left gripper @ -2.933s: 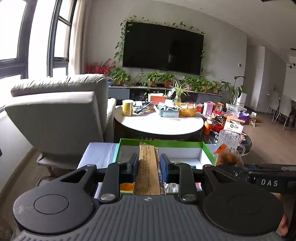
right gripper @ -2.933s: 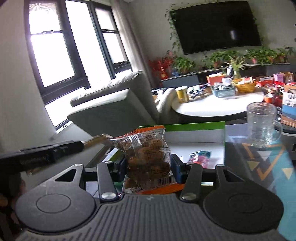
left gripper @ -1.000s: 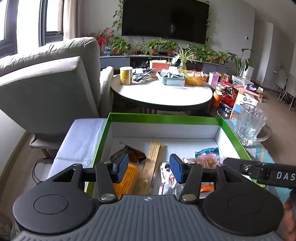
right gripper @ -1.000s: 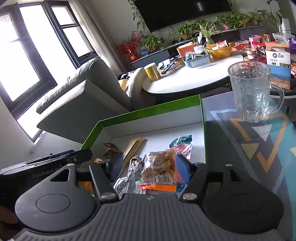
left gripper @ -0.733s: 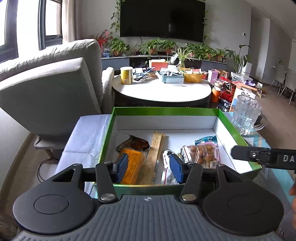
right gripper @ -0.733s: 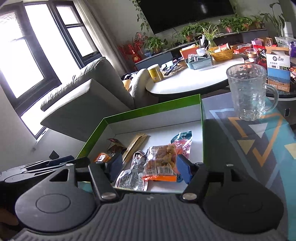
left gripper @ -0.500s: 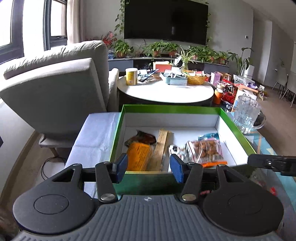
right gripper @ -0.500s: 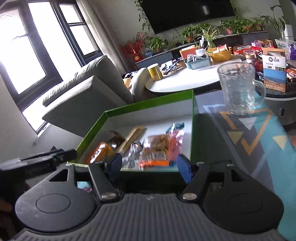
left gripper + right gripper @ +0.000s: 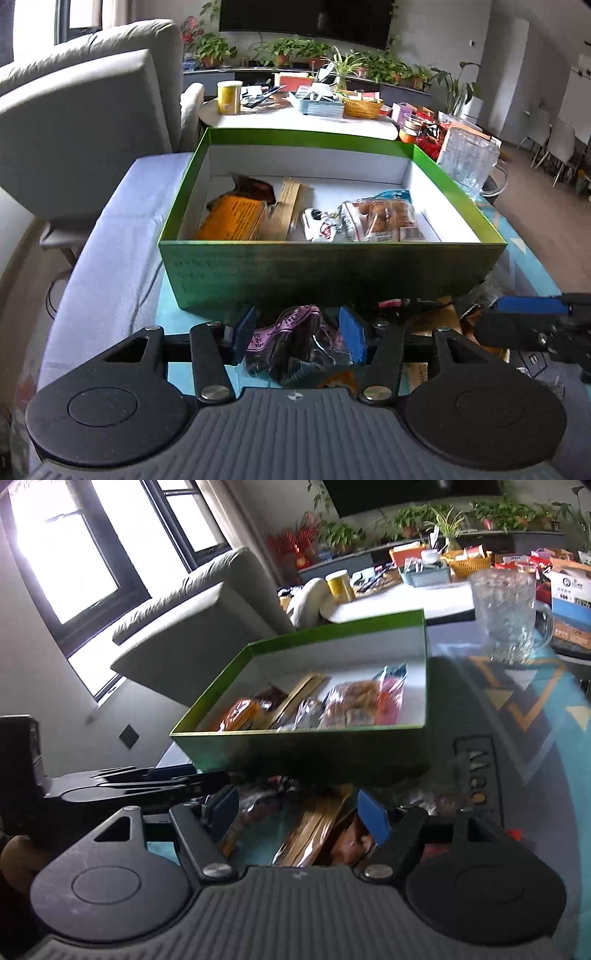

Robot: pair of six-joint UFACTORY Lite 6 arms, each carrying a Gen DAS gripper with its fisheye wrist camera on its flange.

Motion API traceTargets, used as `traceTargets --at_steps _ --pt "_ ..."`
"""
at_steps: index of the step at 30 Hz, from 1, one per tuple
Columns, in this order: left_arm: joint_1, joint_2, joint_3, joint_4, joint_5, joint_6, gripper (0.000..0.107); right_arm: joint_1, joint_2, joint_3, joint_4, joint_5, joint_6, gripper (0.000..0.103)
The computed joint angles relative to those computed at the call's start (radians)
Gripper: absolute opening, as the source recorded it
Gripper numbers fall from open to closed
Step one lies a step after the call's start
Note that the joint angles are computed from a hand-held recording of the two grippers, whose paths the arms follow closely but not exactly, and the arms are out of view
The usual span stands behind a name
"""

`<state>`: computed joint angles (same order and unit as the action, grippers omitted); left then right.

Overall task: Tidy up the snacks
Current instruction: 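Move both tools back to the loose snacks beside the green box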

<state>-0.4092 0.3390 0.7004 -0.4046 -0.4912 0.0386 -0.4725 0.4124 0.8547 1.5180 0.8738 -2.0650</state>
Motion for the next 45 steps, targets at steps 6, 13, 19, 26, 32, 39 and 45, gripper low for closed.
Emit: traceTargets --at_steps 6,13,19,26,32,39,45 --pt "0.025 0.012 -0.032 0.058 -0.044 -0.065 0.053 0.006 -0.025 -0.031 -0.007 -0.007 -0.021 0.073" --pt "0.077 -0.017 -0.101 0.221 -0.081 -0.206 0.055 0.032 -0.027 -0.041 -0.010 -0.018 -0.022 0.074" --pt "0.134 -0.182 -0.229 0.494 0.032 -0.422 0.049 0.057 -0.044 -0.055 0.002 -0.012 -0.032 0.075" --pt "0.134 -0.448 -0.441 0.368 0.041 -0.418 0.046 0.077 -0.077 -0.087 -0.023 0.011 -0.050 0.075" --pt "0.203 -0.536 -0.512 0.506 -0.010 -0.516 0.051 0.094 -0.119 -0.169 -0.090 0.058 -0.131 0.076" --pt "0.176 -0.394 -0.486 0.588 -0.122 -0.582 0.056 0.168 -0.138 -0.293 0.027 -0.095 -0.312 0.076" --pt "0.083 -0.335 -0.457 0.377 -0.126 -0.435 0.060 0.142 -0.126 -0.306 0.040 -0.080 -0.304 0.076"
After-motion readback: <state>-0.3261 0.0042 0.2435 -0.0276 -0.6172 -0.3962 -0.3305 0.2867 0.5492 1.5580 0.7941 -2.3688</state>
